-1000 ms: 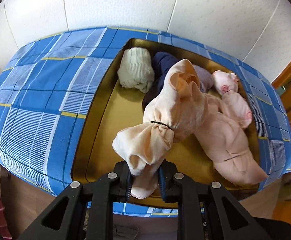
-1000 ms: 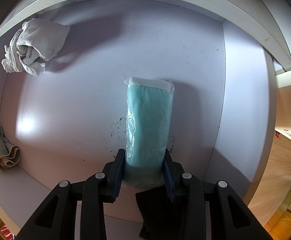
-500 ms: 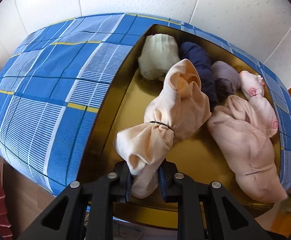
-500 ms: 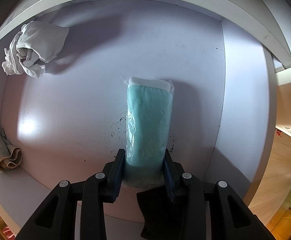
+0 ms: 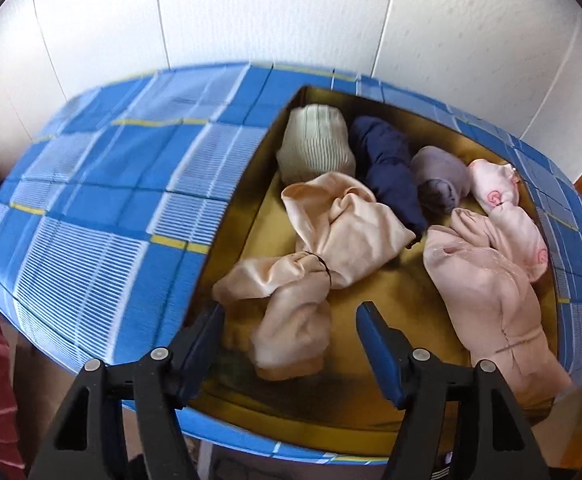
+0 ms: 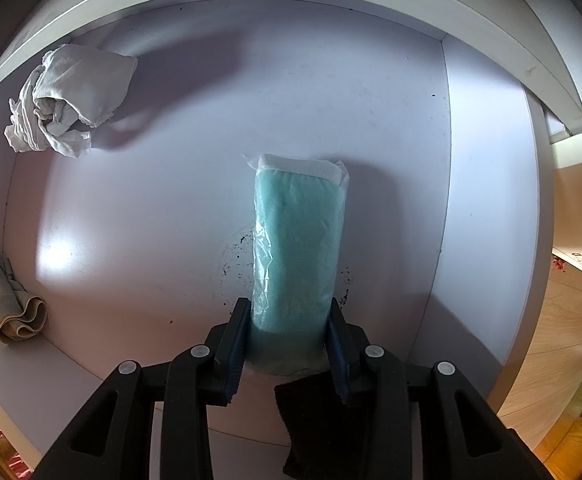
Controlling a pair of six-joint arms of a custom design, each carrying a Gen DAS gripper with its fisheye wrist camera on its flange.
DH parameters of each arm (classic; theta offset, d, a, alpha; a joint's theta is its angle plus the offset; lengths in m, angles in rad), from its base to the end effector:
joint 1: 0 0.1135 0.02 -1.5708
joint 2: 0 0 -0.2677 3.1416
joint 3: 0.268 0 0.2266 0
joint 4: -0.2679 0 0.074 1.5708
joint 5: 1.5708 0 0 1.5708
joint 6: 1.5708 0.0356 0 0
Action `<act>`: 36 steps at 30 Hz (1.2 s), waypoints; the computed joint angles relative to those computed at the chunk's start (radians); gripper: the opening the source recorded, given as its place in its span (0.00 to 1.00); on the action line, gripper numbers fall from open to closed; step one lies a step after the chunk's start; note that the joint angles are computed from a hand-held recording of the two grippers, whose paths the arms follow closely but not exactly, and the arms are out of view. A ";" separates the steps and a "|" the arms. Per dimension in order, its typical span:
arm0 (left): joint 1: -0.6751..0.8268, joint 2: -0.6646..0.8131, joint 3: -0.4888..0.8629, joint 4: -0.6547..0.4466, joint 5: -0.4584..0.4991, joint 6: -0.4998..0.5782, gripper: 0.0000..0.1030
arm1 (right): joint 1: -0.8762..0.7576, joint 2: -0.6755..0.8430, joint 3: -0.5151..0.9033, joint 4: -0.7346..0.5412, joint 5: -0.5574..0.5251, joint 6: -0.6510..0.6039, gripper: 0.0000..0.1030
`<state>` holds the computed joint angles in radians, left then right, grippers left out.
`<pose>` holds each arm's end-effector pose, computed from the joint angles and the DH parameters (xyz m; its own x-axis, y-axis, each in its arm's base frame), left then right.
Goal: Organize soft objects
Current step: 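Move the empty left gripper back into the cabinet shelf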
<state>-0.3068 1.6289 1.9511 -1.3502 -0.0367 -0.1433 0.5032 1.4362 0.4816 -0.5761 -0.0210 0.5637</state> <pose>0.2677 -0.0834 0.4130 -0.8484 0.1191 -0.5158 0.1643 0.9855 -0.0427 0.1431 0.0796 0.1256 -0.9979 0.0605 -0.0228 0.0596 0.9975 0.0392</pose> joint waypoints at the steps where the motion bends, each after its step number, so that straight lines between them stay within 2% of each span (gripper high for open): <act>1: -0.004 -0.026 -0.025 0.015 -0.014 0.009 0.69 | 0.003 0.002 0.000 0.001 0.001 0.002 0.35; 12: 0.023 -0.383 -0.361 0.198 0.042 0.127 0.73 | 0.046 0.026 -0.007 0.030 0.012 0.038 0.35; 16: -0.035 -0.548 -0.500 0.244 0.023 0.158 0.81 | 0.054 0.025 -0.007 0.030 0.012 0.048 0.35; 21: -0.145 -0.666 -0.680 0.224 -0.004 0.147 0.83 | 0.057 0.024 -0.011 0.033 0.014 0.051 0.35; 28: -0.290 -0.622 -0.918 0.226 -0.086 0.072 0.83 | 0.071 0.029 -0.003 0.032 0.013 0.067 0.35; 36: -0.454 -0.479 -1.124 0.405 -0.262 0.145 0.83 | 0.067 0.019 -0.021 0.048 0.008 0.070 0.35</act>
